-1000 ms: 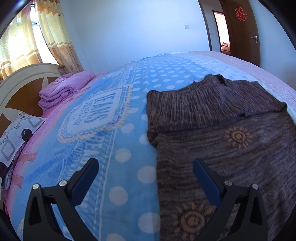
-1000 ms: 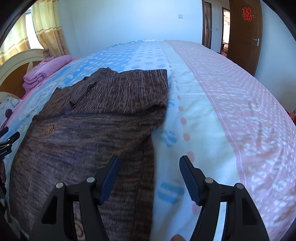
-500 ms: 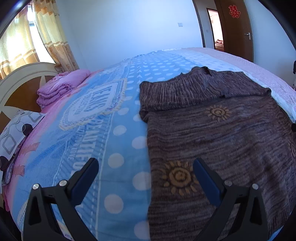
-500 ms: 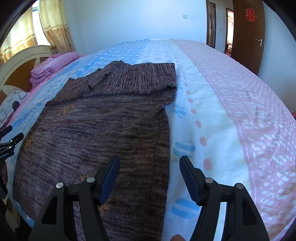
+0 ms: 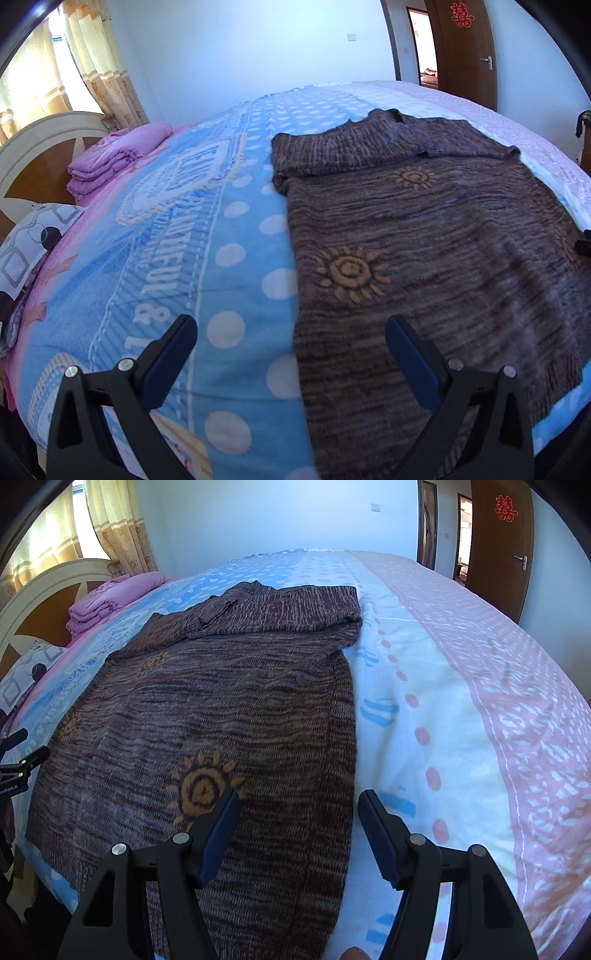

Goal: Fold small clothes

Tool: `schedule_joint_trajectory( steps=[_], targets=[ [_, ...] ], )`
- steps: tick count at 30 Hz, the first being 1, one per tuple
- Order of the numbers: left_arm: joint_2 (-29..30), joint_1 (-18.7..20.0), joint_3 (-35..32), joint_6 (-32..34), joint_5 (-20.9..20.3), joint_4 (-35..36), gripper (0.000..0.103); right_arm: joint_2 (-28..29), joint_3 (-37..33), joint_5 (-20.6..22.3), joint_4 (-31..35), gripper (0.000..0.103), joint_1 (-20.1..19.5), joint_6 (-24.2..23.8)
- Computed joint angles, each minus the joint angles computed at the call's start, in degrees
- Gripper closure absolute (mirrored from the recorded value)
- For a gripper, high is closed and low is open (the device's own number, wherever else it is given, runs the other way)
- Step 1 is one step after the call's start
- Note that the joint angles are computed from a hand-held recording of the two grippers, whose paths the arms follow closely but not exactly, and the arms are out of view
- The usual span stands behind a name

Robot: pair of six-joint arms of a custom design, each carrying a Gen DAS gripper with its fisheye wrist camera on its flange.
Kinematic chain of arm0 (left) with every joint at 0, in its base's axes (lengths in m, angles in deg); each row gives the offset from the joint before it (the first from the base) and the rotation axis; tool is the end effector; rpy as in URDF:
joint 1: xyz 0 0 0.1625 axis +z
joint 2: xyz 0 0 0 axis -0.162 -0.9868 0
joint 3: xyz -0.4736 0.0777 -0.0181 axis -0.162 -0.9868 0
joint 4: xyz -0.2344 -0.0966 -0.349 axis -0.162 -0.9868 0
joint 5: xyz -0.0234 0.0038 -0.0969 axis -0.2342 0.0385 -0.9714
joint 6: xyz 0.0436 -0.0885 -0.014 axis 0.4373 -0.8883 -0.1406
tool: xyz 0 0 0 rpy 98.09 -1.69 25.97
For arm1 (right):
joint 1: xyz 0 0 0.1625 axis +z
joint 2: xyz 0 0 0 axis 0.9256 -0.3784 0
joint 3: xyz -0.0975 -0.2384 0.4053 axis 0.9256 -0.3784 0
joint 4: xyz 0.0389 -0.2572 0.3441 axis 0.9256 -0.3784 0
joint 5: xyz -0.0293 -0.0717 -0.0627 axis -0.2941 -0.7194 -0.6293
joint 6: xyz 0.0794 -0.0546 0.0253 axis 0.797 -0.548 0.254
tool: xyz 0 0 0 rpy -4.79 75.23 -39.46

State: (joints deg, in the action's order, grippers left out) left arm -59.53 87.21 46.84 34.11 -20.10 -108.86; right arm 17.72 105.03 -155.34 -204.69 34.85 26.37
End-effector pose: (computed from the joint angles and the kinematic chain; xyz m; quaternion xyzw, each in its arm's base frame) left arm 0.0426 -0.6997 0.2863 0.3388 0.8236 -0.2718 0.3647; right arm 0.2034 -0.6279 0.1137 0.0682 -0.8651 0.3273 0.3739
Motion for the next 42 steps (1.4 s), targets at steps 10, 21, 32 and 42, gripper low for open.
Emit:
schedule_joint_trajectory(
  steps=[10, 21, 32, 42],
  targets=[
    [-3.4, 0.4, 3.4, -2.4, -2.2, 3.4, 0.0, -0.3, 3.9, -0.5, -2.2, 0.036, 0.8, 0.7],
    [-7.4, 2.0, 3.7, -10.9, -6.1, 14.4, 0.015, 0.2, 7.0, -1.1, -6.1, 0.035, 1.3, -0.6],
    [-9.8, 3.7, 3.9, -16.9, -10.8, 23.8, 0.043, -1.0, 9.8, 0.6, -6.2, 0.034, 1.2, 0.6],
    [-11.1, 3.4, 5.6, -16.7, -9.6, 24.5, 0.067, -2.5, 12.9, 2.5, -6.6, 0.034, 0.8, 1.5]
  ],
)
